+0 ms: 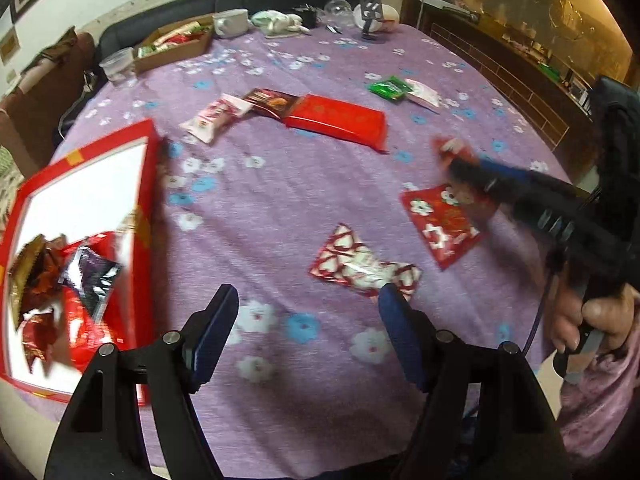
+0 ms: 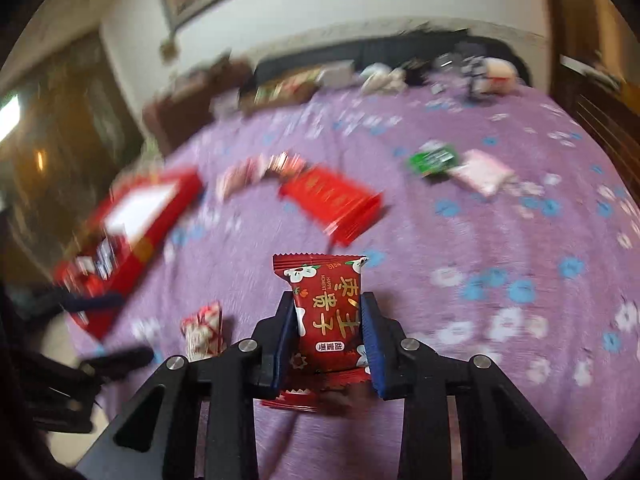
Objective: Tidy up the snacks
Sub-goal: 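Grasp the red snack packet with the right tool while the left tool approaches the heart-print packet, then close the left tool on the red-white heart-print packet and lift it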
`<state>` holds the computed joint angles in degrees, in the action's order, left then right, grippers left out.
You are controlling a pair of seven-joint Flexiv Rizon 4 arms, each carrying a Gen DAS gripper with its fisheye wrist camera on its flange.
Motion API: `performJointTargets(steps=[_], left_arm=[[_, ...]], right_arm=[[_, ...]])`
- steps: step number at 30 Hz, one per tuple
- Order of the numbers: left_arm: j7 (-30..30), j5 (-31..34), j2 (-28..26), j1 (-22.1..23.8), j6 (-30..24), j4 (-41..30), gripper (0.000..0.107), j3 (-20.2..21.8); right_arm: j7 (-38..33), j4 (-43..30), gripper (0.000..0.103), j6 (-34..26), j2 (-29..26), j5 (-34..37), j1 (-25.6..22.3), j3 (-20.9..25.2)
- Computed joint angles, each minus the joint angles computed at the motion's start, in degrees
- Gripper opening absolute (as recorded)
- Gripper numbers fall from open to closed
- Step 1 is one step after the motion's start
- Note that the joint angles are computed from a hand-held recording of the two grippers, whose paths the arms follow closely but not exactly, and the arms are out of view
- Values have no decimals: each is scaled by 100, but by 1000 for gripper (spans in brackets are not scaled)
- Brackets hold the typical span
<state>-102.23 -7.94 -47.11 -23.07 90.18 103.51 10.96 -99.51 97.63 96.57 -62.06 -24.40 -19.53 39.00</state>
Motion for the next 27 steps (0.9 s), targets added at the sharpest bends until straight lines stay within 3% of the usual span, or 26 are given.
performJointTargets(steps=[3,6,12,14,21,27], left_arm=[[-99,-96,-49,24,-127,-116,73,-87],[-280,-165,-163,-52,-333,-311,72,-37],[-599,-218,-398,186,-888,-672,72,-347],[-820,-43,-500,-80,-999,-861,74,-15],[-1270,742,-776,-478,-1247,-1399,84,543],[-1103,937,-809,-185,-1111,-1482,86,287]], right_arm=[[423,-99,32,429,15,289,-98,-177],[837,-403,32,228,-252,197,-444,57],[635,-1041,33,-526,-1243,88,-1303,1329],[490,-1175,33,-737,-1332,179,-1335,1472],[277,-1370,33,-1005,-1220,714,-1191,1355],[1,-1435,33,-1149,-1112,1130,-1133,1285]])
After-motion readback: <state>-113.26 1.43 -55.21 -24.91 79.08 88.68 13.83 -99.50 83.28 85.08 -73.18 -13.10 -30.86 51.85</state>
